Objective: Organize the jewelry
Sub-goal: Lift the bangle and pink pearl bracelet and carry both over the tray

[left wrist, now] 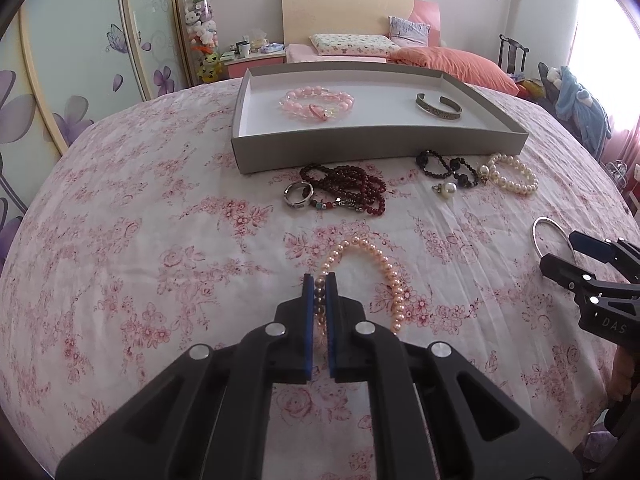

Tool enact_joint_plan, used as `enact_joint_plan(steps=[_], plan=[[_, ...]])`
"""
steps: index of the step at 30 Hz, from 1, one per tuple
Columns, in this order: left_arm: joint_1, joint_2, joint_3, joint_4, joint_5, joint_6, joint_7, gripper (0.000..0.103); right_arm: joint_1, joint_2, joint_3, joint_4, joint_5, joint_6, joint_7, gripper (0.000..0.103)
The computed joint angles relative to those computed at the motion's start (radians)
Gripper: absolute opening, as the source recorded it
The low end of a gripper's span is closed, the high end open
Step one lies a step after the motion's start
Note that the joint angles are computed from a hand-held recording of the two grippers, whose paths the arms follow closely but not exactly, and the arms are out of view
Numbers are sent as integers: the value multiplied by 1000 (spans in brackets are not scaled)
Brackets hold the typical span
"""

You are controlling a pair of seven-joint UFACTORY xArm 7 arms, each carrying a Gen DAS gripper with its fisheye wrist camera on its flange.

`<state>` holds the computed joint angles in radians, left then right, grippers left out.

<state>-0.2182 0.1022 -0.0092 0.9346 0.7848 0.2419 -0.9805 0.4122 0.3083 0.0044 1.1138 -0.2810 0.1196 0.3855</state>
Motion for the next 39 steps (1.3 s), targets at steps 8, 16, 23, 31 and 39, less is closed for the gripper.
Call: enact_joint_plan(steps=[8,16,23,31,39], plan=[[12,-27,0,-22,30,-29,-38,6,-8,-7,12,-4,20,-13,-9,70],[46,-57,8,-51,89,-136,-131,6,7,-21,-8,-18,28,-74,-2,70],[74,-71,11,-44,236,-196,-305,6,38,-23,-39,-21,36,-137,9,70],[106,-89,1,-28,387,-211,-489,6,91,-26,-83,-30,82,-209,-9,70],[139,-116,-26,-9,482,-199,-587,6,297,-28,-279,-37,155,-286,-63,70]])
